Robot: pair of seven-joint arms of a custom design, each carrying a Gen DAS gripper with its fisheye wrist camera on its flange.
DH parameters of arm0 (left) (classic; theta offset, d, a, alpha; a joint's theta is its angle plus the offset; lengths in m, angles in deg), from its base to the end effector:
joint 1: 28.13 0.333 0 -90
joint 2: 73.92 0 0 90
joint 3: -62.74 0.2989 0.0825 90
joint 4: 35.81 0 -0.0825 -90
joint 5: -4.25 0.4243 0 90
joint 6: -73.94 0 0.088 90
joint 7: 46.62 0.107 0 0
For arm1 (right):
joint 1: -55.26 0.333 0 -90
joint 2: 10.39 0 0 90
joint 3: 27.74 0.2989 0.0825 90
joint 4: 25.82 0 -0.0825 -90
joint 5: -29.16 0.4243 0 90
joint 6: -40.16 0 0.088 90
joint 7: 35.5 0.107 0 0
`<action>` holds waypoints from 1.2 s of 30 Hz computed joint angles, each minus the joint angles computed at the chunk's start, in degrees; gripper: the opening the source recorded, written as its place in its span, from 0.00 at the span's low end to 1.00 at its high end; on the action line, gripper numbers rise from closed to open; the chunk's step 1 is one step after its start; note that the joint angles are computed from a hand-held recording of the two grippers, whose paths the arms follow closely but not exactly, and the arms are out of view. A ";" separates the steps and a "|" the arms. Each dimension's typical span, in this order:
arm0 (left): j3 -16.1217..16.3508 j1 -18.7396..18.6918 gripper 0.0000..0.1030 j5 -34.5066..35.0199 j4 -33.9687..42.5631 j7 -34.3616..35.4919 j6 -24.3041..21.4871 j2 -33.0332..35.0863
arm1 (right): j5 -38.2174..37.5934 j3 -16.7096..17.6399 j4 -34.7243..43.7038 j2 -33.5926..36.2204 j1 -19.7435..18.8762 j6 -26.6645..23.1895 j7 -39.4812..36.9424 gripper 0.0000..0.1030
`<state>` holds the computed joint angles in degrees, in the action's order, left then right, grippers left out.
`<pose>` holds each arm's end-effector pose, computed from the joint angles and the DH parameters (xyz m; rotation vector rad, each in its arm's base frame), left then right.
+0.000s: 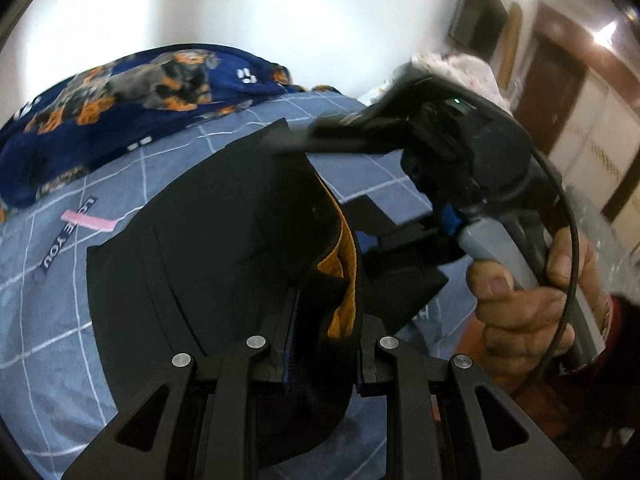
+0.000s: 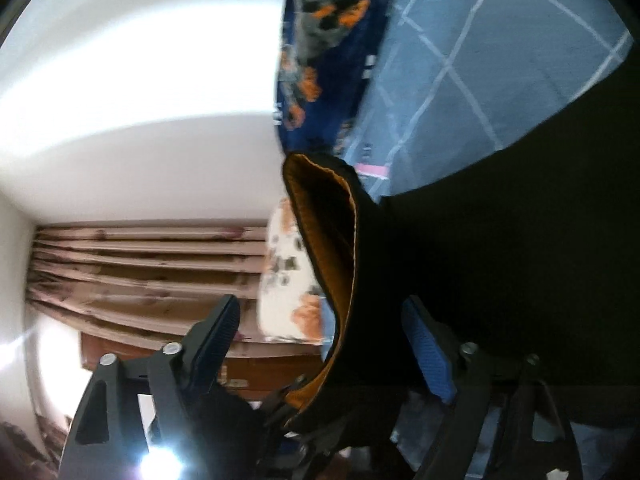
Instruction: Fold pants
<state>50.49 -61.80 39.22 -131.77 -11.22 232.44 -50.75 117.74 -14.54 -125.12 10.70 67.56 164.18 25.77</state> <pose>0.5082 -0.5324 0.4151 -1.6083 2.1613 -1.0049 0.6268 0.3268 0.3801 -1.3257 1.3979 1.0223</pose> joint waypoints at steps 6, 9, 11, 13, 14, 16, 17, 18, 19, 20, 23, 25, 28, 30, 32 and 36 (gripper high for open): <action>-1.38 0.78 0.27 -2.61 2.31 3.62 -2.81 2.00 | -6.77 -0.71 0.69 1.53 0.70 2.80 3.89 0.23; -3.11 2.58 0.42 -6.85 0.03 5.95 -0.34 0.76 | -6.48 -0.26 0.10 1.76 0.08 2.95 3.60 0.19; -3.44 3.67 0.56 -9.14 -3.18 5.71 3.59 -1.43 | -5.64 -0.10 -0.52 1.36 -0.34 3.10 2.41 0.17; -2.22 3.37 0.68 -8.88 -6.23 2.94 6.58 -4.02 | -4.53 -0.24 -1.47 0.57 -0.98 3.15 1.29 0.17; -1.25 3.01 0.71 -8.49 -7.60 1.51 8.43 -5.07 | -3.88 -0.38 -2.04 0.10 -1.28 3.11 0.93 0.17; 3.86 -0.19 0.71 -0.89 -10.21 -8.35 10.65 -7.95 | -2.83 -0.95 -3.77 -1.43 -1.82 3.37 -0.11 0.16; 5.29 -0.88 0.72 2.44 -10.83 -12.32 10.30 -8.93 | -2.29 -1.33 -4.65 -2.19 -2.06 3.61 -0.53 0.16; 5.84 -0.66 0.72 4.29 -11.65 -15.05 10.35 -9.84 | -1.70 -1.89 -5.88 -3.13 -2.37 4.28 -0.84 0.16; 5.86 0.12 0.72 4.95 -12.60 -16.89 10.64 -10.59 | -1.22 -2.29 -6.44 -3.49 -2.50 4.51 -0.99 0.16; 5.44 0.95 0.72 5.18 -13.19 -17.77 10.37 -11.08 | -0.84 -2.80 -7.30 -4.03 -2.76 4.83 -0.93 0.16; 3.52 4.16 0.72 3.62 -15.08 -19.01 9.41 -11.85 | 0.65 -3.96 -9.30 -4.95 -3.49 5.19 -1.39 0.16; 2.15 6.04 0.72 2.45 -15.80 -19.15 9.26 -11.59 | 1.09 -4.50 -9.91 -4.99 -3.71 5.52 -1.72 0.16; -0.23 8.47 0.72 -2.14 -16.48 -16.21 9.11 -10.53 | 1.39 -4.85 -9.71 -4.30 -3.92 6.05 -1.95 0.16; -0.89 9.01 0.72 -4.12 -16.91 -14.80 8.71 -10.11 | 1.58 -4.83 -9.27 -3.65 -4.12 6.08 -2.35 0.16; -1.61 9.44 0.72 -5.96 -16.59 -12.49 7.80 -9.29 | 1.30 -4.71 -8.75 -2.97 -4.27 6.01 -2.58 0.16; -3.12 10.14 0.72 -10.26 -15.61 -7.14 6.41 -7.49 | -0.08 -4.59 -7.55 -1.80 -4.45 7.12 -3.98 0.16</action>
